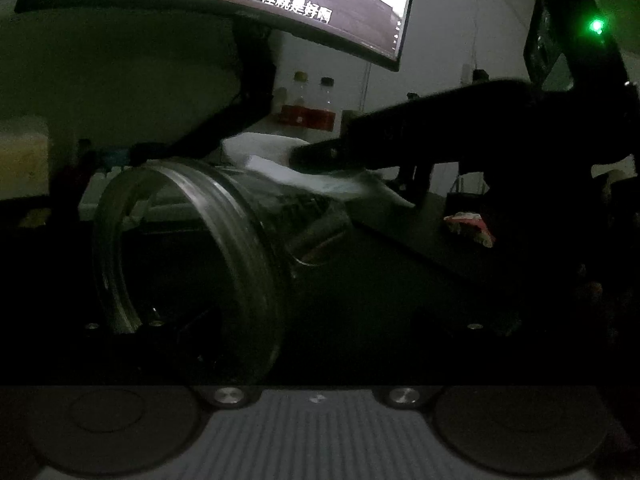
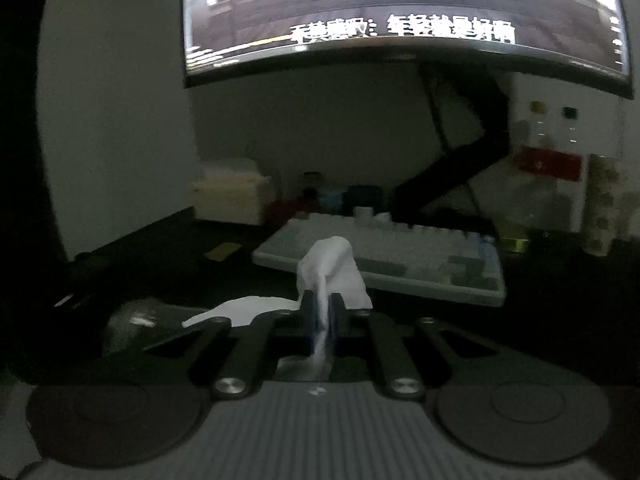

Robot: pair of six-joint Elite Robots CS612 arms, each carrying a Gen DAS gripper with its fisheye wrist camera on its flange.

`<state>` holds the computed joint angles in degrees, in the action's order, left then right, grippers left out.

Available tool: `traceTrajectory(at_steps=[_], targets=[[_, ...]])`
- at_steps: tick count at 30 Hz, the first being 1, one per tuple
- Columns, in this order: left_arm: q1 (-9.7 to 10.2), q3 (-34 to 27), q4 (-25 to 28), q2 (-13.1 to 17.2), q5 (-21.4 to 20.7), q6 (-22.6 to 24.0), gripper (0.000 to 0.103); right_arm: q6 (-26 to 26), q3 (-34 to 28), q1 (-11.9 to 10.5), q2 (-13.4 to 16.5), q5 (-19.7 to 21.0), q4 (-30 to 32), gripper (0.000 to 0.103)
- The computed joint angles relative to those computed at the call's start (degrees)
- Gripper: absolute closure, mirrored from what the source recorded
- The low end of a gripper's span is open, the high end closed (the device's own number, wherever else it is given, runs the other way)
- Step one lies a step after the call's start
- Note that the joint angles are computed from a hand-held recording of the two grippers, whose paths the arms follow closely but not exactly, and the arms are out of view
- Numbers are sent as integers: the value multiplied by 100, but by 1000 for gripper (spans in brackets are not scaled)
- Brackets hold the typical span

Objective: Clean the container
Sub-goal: 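Wipe the tissue across the jar's outer wall near the rim with the right tool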

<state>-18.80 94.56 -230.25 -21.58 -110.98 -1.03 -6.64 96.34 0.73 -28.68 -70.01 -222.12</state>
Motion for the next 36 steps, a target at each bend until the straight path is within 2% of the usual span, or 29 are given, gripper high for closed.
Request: traceTrajectory(at_steps=[2, 5, 7, 9, 11, 12, 15, 17, 18, 20, 23, 24, 26, 27, 28, 29, 30, 32, 34, 35, 36], targets=[[10, -15, -8, 8, -44, -40, 0, -52, 39, -25, 1, 424, -42, 92], [27, -4, -32, 12, -103, -93, 0, -199, 90, -50, 10, 614, -149, 92], [30, -8, 20, -2, -102, -144, 0, -145, 65, 11, 11, 41, -164, 92], [26, -16, 68, -13, -55, -171, 0, -78, 2, 127, 39, -818, -182, 92], [15, -14, 95, -24, 24, -184, 0, 105, -36, 188, 82, -1079, -254, 95], [20, -25, 100, -20, 23, -183, 0, 113, -15, 186, 92, -931, -346, 95], [57, -65, 130, -13, -78, -255, 0, -248, 138, 77, 61, 393, -512, 94], [73, -82, 154, -14, -95, -290, 0, -445, 202, 9, 11, 983, -371, 94], [73, -77, 148, -15, -70, -295, 0, -440, 201, 3, 1, 978, -324, 94], [73, -69, 135, -18, -21, -304, 0, -262, 124, 6, 21, 696, -291, 94], [79, -60, 116, -23, 48, -345, 0, 198, -38, 135, 19, -494, -110, 92], [85, -66, 115, -22, 43, -349, 0, 227, -55, 159, 27, -582, -117, 92], [93, -78, 106, -17, 33, -358, 0, 218, -66, 172, 46, -532, -175, 94], [94, -83, 98, -13, 27, -362, 0, 80, -51, 163, 57, -340, -237, 94], [100, -94, 76, -1, -27, -336, 0, -73, -20, 111, 61, 81, -268, 94], [102, -95, 32, 11, -92, -306, 1, -80, 10, 71, 53, 316, -261, 94], [106, -108, -34, 35, -180, -273, 3, -1, 33, 44, 52, 312, -287, 95], [110, -134, -181, 83, -334, -289, 13, 191, 74, 6, 62, 116, -416, 97], [141, -211, -308, 143, -606, -354, 38, 282, 153, -107, 78, 231, -625, 97], [156, -252, -372, 174, -740, -390, 45, 329, 184, -175, 78, 368, -681, 97], [165, -291, -399, 201, -832, -429, 60, 402, 221, -243, 73, 492, -744, 97]])
